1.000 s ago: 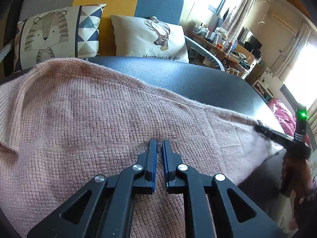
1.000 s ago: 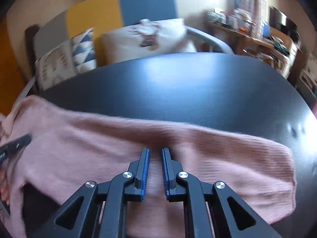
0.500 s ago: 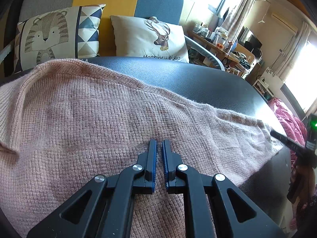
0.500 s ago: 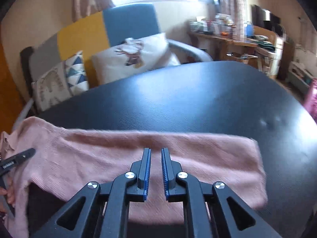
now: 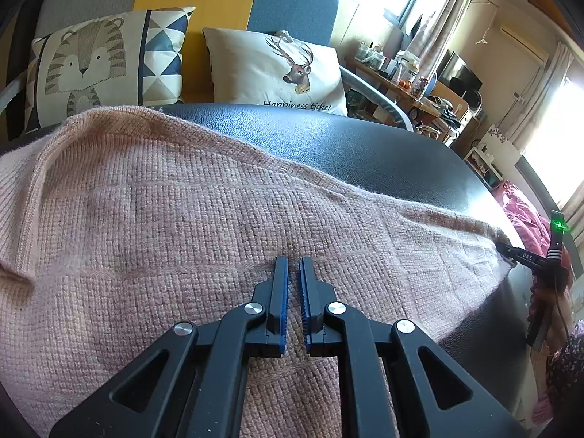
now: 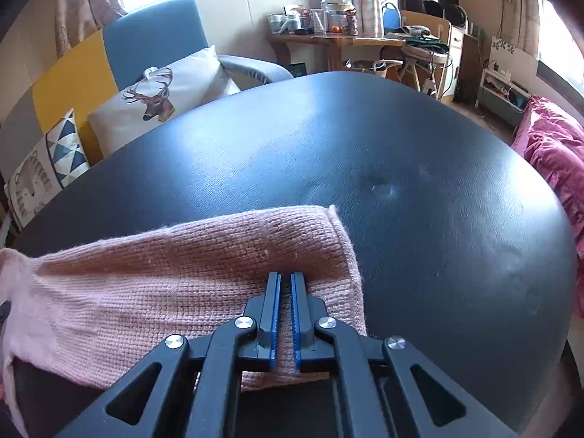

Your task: Fold clothes

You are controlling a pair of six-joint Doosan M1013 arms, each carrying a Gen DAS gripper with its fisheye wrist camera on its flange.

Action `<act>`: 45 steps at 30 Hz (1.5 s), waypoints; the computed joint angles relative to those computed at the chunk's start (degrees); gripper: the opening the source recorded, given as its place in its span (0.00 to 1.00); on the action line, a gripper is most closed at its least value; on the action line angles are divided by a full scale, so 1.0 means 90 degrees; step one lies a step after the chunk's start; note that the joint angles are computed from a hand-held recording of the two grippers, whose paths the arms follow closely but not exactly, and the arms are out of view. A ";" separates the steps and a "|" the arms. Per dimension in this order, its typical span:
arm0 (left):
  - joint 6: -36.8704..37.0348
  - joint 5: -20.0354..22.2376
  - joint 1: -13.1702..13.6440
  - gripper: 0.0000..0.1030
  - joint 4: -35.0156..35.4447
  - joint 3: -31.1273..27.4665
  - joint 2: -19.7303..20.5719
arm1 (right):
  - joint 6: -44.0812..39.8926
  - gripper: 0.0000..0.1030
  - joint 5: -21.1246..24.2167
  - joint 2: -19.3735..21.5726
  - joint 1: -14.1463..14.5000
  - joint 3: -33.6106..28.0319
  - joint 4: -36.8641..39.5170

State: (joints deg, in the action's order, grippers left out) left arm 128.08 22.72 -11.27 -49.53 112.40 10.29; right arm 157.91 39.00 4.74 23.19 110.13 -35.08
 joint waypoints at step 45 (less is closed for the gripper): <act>0.0315 0.0134 0.0080 0.08 -0.0408 0.0016 0.0002 | -0.0923 0.01 -0.0684 0.0060 0.0404 0.0084 0.0513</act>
